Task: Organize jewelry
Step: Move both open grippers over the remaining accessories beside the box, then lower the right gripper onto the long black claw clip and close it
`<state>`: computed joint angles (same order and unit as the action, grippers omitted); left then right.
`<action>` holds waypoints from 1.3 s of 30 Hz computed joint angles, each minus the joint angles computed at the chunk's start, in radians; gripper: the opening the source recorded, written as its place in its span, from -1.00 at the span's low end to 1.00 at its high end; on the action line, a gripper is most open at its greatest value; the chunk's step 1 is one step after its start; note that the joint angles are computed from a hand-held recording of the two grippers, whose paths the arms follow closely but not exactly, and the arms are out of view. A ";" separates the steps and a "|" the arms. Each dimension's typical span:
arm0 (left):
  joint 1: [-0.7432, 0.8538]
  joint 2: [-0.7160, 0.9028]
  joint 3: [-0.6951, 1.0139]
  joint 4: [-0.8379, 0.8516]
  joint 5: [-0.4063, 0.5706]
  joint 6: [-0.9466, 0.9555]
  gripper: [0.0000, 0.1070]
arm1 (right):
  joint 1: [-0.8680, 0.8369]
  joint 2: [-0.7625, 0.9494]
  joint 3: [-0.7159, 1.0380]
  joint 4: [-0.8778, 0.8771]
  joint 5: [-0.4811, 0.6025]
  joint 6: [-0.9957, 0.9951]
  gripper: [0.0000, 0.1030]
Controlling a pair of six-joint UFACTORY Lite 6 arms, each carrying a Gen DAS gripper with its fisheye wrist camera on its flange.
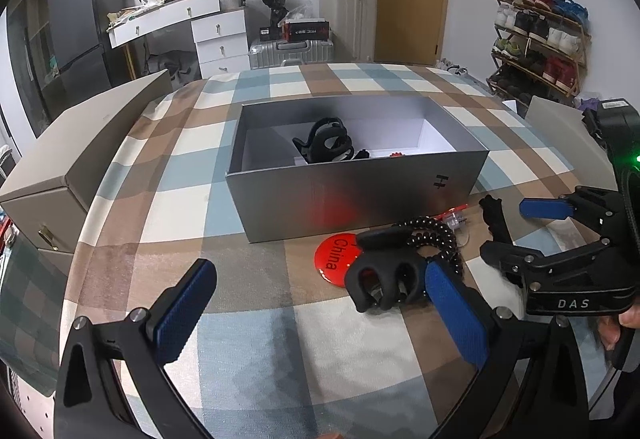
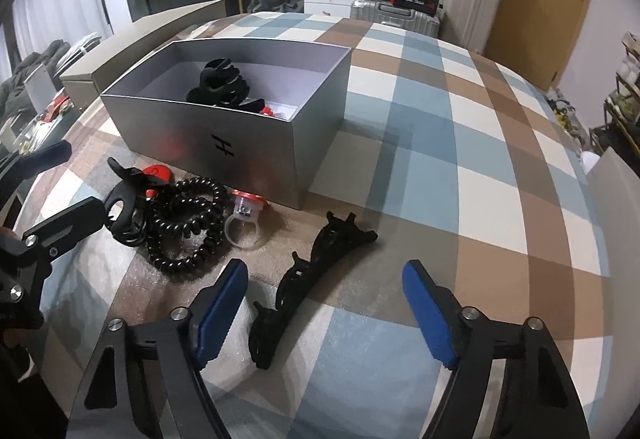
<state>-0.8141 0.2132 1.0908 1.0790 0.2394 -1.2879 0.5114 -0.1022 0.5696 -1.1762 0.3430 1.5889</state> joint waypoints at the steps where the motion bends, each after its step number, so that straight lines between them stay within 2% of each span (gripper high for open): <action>1: -0.002 0.000 0.001 0.003 0.004 -0.001 0.90 | -0.010 -0.001 -0.001 0.033 -0.004 -0.041 0.47; 7: 0.002 -0.005 -0.003 0.015 -0.002 -0.019 0.90 | -0.095 -0.070 -0.052 0.124 -0.044 -0.163 0.39; 10: -0.001 0.000 0.003 0.006 0.000 -0.012 0.90 | -0.109 -0.078 -0.060 0.127 -0.074 -0.167 0.19; 14: -0.007 0.010 0.011 0.013 0.002 -0.013 0.90 | -0.088 -0.075 -0.057 0.071 -0.082 -0.100 0.00; 18: -0.004 0.004 0.004 0.018 -0.008 -0.021 0.90 | -0.092 -0.076 -0.062 -0.025 -0.108 0.014 -0.08; 22: -0.001 0.009 0.006 0.003 -0.013 -0.013 0.90 | -0.086 -0.064 -0.058 -0.114 -0.103 0.118 -0.40; 25: -0.005 0.018 0.015 -0.028 -0.011 0.019 0.90 | -0.072 -0.059 -0.053 -0.099 -0.088 0.094 -0.66; 27: -0.008 0.024 0.020 -0.046 -0.013 0.036 0.90 | -0.092 -0.077 -0.066 -0.085 -0.129 0.068 -0.66; 34: -0.017 0.062 0.049 -0.103 -0.011 0.088 0.90 | -0.102 -0.188 -0.111 -0.216 -0.144 0.198 -0.67; 37: -0.017 0.081 0.075 -0.240 0.004 0.234 0.88 | -0.106 -0.208 -0.116 -0.228 -0.154 0.213 -0.67; 39: -0.013 0.078 0.077 -0.323 -0.008 0.329 0.73 | -0.103 -0.205 -0.112 -0.215 -0.149 0.201 -0.67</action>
<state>-0.8267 0.2915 1.1675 0.7557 0.2313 -0.9592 0.4086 -0.3071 0.4573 -1.3912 0.1944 1.7897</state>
